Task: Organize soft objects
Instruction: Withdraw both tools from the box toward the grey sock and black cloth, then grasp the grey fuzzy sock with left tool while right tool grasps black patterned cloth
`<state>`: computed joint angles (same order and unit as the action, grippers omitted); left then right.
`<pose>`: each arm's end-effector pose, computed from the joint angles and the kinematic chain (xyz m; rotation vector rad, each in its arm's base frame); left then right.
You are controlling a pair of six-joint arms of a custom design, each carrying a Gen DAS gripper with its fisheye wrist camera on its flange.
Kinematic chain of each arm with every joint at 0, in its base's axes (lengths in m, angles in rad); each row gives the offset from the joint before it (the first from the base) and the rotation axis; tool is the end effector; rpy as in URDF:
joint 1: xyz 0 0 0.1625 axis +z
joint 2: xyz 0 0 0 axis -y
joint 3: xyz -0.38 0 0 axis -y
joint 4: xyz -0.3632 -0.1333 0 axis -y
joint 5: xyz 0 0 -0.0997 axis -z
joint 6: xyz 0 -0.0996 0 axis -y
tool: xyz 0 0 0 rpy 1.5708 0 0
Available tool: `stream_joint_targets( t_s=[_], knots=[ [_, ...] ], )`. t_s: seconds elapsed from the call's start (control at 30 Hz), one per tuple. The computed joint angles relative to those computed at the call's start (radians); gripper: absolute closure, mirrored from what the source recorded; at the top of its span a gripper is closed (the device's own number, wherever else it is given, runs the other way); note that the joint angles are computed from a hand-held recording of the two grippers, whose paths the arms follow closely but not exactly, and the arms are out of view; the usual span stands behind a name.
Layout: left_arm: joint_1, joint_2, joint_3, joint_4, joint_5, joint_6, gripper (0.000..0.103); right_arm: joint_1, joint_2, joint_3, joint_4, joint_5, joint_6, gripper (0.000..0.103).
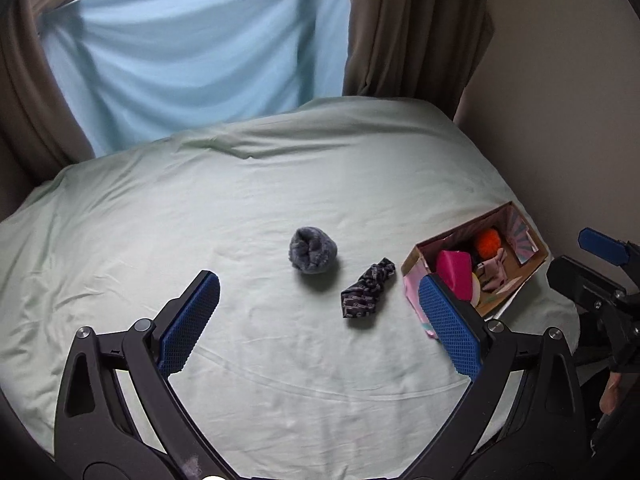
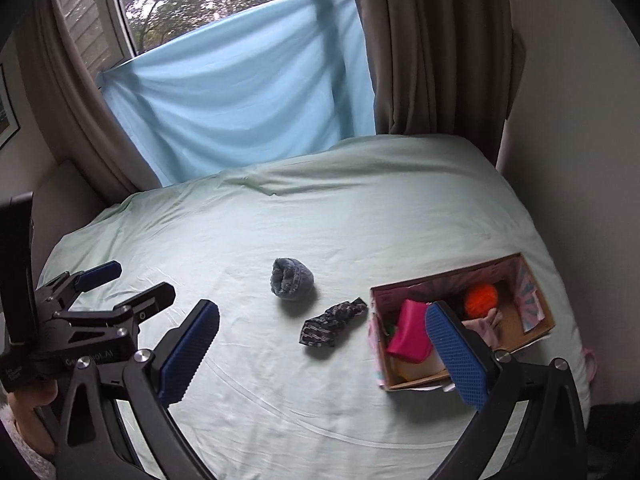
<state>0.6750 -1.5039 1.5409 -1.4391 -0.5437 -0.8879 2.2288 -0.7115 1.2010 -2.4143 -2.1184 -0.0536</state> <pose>-0.2366 -0.4693 0.4607 0.1153 2.2321 -0.8614 0.5117 -0.5288 0.1947 0.7965 -2.5247 0.6725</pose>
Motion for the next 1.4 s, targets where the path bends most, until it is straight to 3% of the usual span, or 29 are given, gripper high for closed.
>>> stream_joint_targets(
  t_s=[0.2, 0.37, 0.5, 0.6, 0.87, 0.97, 1.1, 1.2, 1.33, 1.4],
  knots=[
    [0.138, 0.014, 0.049, -0.29, -0.032, 0.353, 0.003, -0.005, 0.094, 0.037, -0.158, -0.03, 0.055, 0.0],
    [0.286, 0.095, 0.052, -0.564, -0.143, 0.652, 0.003, -0.037, 0.198, 0.051, -0.294, -0.041, 0.073, 0.0],
    [0.386, 0.179, 0.05, -0.727, -0.214, 0.835, 0.003, -0.07, 0.308, 0.031, -0.439, -0.085, 0.066, 0.0],
    [0.454, 0.251, 0.035, -0.817, -0.261, 0.939, 0.004, -0.099, 0.377, -0.002, -0.471, -0.096, 0.076, 0.0],
    [0.576, 0.406, -0.036, -0.933, -0.355, 1.044, 0.007, -0.161, 0.522, -0.105, -0.523, -0.151, 0.104, 0.001],
    [0.596, 0.448, -0.059, -0.948, -0.37, 1.052, 0.009, -0.186, 0.553, -0.145, -0.509, -0.137, 0.106, 0.003],
    [0.611, 0.487, -0.076, -0.957, -0.377, 1.041, 0.016, -0.211, 0.583, -0.2, -0.449, -0.131, 0.083, 0.022],
    [0.619, 0.502, -0.077, -0.979, -0.368, 1.04, 0.018, -0.221, 0.598, -0.23, -0.401, -0.128, 0.088, 0.03],
    [0.623, 0.508, -0.08, -0.977, -0.337, 1.052, 0.035, -0.224, 0.617, -0.255, -0.375, -0.147, 0.083, 0.041],
    [0.629, 0.506, -0.076, -0.992, -0.348, 1.064, 0.039, -0.225, 0.621, -0.263, -0.364, -0.163, 0.076, 0.051]
  ],
)
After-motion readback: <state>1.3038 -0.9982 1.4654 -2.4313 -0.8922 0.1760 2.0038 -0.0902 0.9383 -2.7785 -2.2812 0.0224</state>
